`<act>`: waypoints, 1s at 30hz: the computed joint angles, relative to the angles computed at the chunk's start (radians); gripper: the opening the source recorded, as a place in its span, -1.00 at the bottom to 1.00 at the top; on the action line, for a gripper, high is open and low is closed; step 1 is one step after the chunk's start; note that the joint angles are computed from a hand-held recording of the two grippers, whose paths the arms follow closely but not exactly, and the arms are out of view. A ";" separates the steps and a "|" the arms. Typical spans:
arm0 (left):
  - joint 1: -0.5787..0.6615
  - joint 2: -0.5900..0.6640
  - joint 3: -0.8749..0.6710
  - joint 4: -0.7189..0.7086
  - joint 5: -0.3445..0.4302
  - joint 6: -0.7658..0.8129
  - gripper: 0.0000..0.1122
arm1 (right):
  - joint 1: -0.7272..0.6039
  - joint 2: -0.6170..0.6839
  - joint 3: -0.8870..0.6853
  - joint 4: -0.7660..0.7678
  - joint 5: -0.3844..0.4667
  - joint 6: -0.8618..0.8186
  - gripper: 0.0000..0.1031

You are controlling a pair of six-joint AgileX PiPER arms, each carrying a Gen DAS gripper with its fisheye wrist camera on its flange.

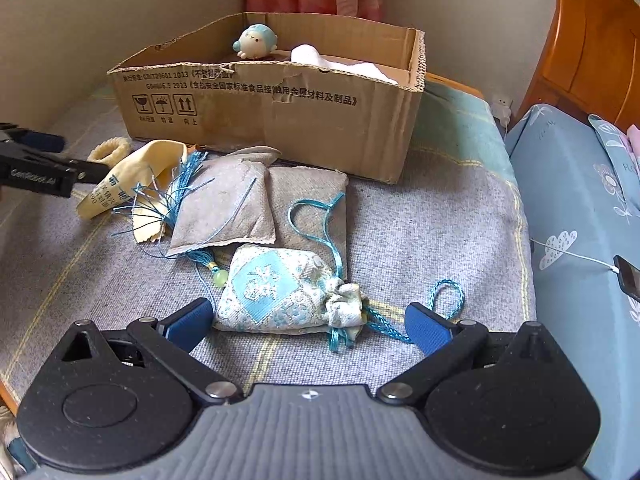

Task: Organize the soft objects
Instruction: 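Move the left tool to the cream sponge ring while the right tool approaches the blue pouch, then close the left tool on the sponge ring while the right tool grasps the blue pouch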

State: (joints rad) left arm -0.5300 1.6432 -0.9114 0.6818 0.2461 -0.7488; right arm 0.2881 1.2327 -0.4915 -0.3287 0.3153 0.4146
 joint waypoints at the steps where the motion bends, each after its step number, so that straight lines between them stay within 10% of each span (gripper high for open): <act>1: 0.002 0.008 -0.012 -0.049 -0.008 0.045 0.34 | 0.000 -0.001 0.001 0.007 -0.002 -0.010 1.00; 10: 0.000 0.020 -0.039 -0.160 -0.006 0.130 0.25 | 0.037 -0.011 -0.004 0.041 -0.003 -0.082 0.92; 21: 0.024 0.009 -0.028 -0.326 -0.030 0.310 0.10 | 0.057 -0.023 -0.036 0.024 0.051 -0.041 0.27; 30: 0.038 0.023 -0.052 -0.597 -0.040 0.601 -0.23 | 0.078 -0.006 -0.049 -0.049 0.057 0.041 0.31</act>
